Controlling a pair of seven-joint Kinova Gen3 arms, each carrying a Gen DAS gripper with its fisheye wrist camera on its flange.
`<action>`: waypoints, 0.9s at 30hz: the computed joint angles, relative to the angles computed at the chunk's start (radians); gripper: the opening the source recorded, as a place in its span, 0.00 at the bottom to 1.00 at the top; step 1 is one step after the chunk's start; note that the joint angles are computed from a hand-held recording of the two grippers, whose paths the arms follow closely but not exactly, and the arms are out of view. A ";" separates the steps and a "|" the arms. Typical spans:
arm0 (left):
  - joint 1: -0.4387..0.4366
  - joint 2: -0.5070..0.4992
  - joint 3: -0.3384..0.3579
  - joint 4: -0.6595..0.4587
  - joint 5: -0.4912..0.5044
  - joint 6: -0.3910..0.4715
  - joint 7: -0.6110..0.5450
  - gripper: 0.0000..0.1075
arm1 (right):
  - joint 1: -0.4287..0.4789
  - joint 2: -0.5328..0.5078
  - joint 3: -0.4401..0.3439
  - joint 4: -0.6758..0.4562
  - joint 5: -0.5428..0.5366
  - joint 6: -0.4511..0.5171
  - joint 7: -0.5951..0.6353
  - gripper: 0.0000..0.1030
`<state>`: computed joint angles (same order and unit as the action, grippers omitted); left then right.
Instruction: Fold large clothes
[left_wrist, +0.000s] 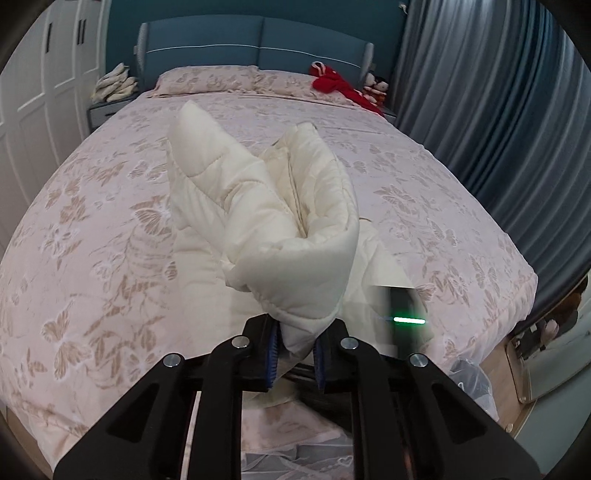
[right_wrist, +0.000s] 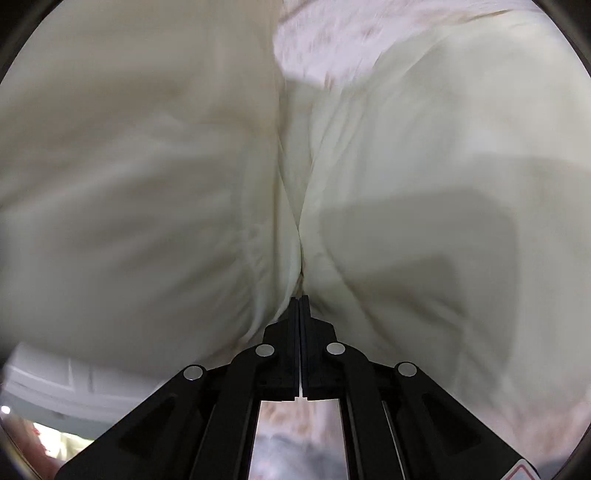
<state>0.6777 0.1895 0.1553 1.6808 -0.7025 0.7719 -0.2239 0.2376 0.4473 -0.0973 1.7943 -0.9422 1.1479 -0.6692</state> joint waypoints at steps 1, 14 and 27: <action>-0.003 0.013 0.003 -0.017 0.006 -0.001 -0.013 0.13 | 0.028 -0.011 0.015 -0.001 0.000 0.019 0.011 0.02; 0.011 0.284 0.002 -0.372 0.245 0.032 -0.332 0.12 | 0.232 -0.091 0.142 -0.022 0.136 -0.030 0.043 0.02; 0.093 0.482 -0.086 -0.561 0.416 0.145 -0.468 0.12 | 0.255 -0.094 0.148 0.031 0.200 -0.059 0.083 0.02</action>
<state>0.7711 0.6718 0.0697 1.1199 -0.2869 0.9169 -0.6919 0.4930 0.3529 0.0505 1.8256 -0.7426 1.0888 -0.5857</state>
